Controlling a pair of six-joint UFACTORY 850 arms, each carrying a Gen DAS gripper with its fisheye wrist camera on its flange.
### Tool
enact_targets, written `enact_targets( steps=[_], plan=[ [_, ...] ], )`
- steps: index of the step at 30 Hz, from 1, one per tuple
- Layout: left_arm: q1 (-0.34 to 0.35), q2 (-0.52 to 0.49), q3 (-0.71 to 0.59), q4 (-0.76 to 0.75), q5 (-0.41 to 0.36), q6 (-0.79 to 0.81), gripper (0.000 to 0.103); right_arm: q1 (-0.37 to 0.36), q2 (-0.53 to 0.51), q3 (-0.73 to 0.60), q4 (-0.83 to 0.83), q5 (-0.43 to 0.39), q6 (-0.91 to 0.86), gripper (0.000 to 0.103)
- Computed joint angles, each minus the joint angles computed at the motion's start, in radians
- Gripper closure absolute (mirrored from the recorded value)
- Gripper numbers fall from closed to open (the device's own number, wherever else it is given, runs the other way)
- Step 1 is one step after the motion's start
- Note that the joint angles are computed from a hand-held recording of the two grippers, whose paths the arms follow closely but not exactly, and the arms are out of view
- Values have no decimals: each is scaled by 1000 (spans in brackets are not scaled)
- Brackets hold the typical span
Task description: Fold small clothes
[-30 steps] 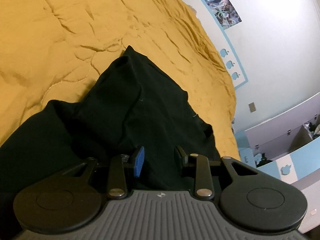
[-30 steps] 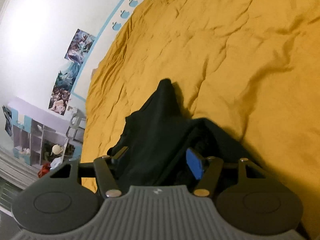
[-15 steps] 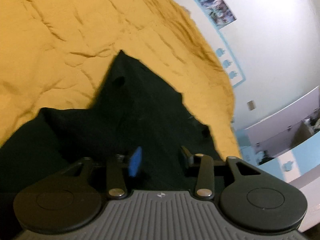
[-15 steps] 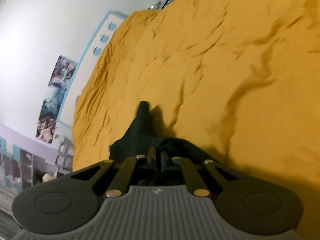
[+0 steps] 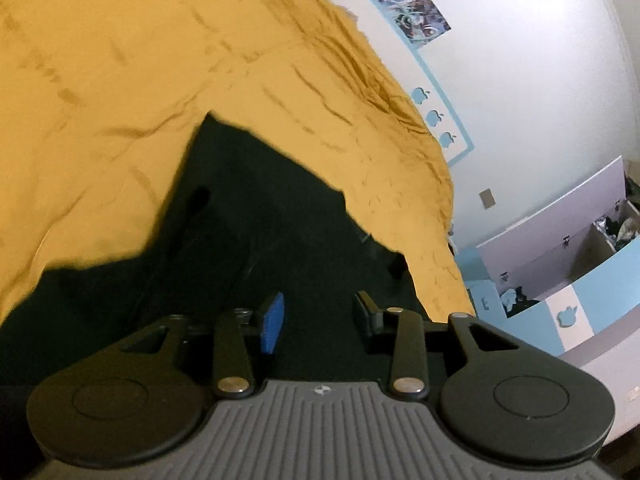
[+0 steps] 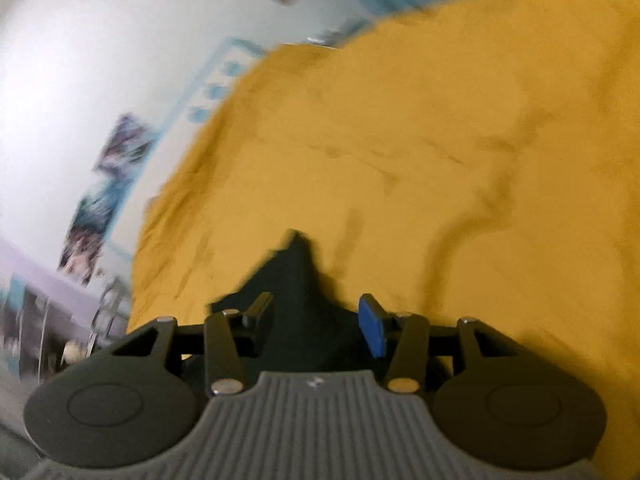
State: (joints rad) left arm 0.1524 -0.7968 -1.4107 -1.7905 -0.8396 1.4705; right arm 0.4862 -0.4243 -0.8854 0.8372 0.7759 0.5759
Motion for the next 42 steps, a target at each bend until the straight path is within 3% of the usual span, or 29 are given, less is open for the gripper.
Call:
enact_targets(
  steps=[3, 6, 8, 11, 14, 16, 18, 19, 22, 27, 30, 35, 38, 42],
  plan=[
    [-21, -40, -70, 18, 52, -40, 60, -57, -81, -109, -220, -33, 18, 53],
    [-32, -72, -113, 37, 120, -73, 60, -127, -180, -224, -483, -126, 157, 53],
    [-30, -88, -129, 52, 142, -89, 65, -157, -242, -301, -565, -198, 207, 55],
    [-16, -111, -147, 78, 129, -105, 74, -167, -296, -362, -441, -261, 77, 57],
    [-5, -123, -160, 103, 113, -125, 81, -165, -319, -375, -195, -246, -146, 59],
    [7, -122, -175, 163, 89, -228, 81, -176, -309, -358, -199, -253, -114, 60],
    [32, -86, -146, 169, 6, -216, 75, -187, -259, -304, -306, -254, 26, 56],
    [45, -53, -112, 154, -28, -165, 74, -187, -222, -262, -371, -233, 76, 50],
    [108, 76, 21, 151, -128, -5, 61, -171, -76, -100, -530, -159, 163, 47],
    [251, 272, 242, 216, -250, 212, 47, -90, 171, 165, -606, -92, 213, 40],
    [341, 339, 344, 312, -270, 265, 43, -4, 312, 312, -546, -79, 182, 39],
    [451, 370, 459, 491, -242, 226, 43, 161, 492, 503, -357, -85, 62, 39],
    [483, 373, 507, 542, -225, 250, 43, 222, 545, 574, -306, -104, 51, 39],
    [512, 310, 504, 536, -301, 238, 43, 267, 548, 637, -394, -105, 107, 38]
  ],
)
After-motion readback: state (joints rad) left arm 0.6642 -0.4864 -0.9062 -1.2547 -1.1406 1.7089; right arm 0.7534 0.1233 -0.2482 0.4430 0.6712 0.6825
